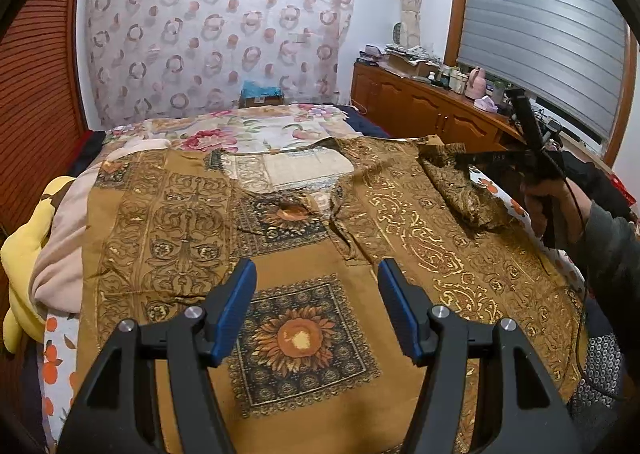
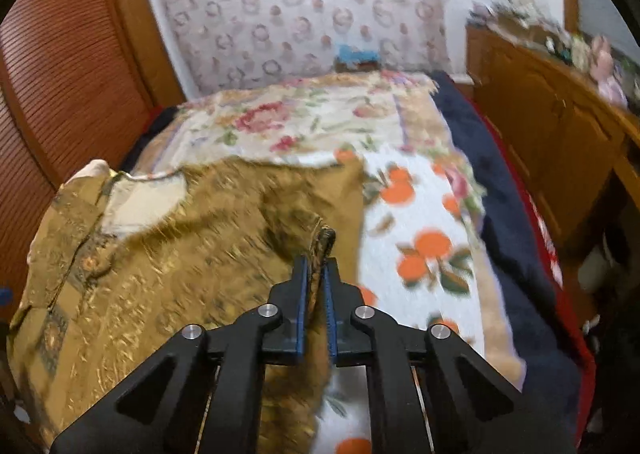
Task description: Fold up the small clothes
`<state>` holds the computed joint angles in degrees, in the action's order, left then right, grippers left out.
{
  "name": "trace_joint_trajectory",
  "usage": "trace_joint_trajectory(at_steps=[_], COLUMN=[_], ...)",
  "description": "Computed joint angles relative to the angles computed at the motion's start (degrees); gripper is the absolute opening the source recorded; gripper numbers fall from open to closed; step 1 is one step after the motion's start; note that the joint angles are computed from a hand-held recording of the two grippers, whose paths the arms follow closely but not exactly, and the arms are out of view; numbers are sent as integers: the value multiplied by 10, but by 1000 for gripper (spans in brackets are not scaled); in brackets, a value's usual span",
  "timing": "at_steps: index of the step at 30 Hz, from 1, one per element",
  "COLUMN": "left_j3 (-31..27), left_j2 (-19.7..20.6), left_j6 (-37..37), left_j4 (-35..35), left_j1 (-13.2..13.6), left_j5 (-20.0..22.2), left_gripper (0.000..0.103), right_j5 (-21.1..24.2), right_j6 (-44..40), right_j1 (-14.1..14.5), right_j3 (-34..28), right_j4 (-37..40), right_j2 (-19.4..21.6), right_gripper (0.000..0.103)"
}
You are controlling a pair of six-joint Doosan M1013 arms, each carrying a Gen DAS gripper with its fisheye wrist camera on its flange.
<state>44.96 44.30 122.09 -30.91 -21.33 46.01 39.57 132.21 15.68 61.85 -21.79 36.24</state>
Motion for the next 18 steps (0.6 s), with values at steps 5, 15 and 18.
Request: trace_joint_trajectory(at_steps=[5,15,18], left_j3=[-1,-20,-38], left_j2=[1,11,21], left_j6=[-9,-22,-27], left_j4=[2,14,21], left_j1=[3,6,8], left_j5=[-1,9,18], left_gripper=[63,63,63], right_j5=[3,47,61], right_j6=[-81,-173,-161], right_j1=[11,29,29], right_j3=[-52,-170,-168], right_j4=[33,71,40], right_j2=[22,78,77], right_gripper=[3,36,41])
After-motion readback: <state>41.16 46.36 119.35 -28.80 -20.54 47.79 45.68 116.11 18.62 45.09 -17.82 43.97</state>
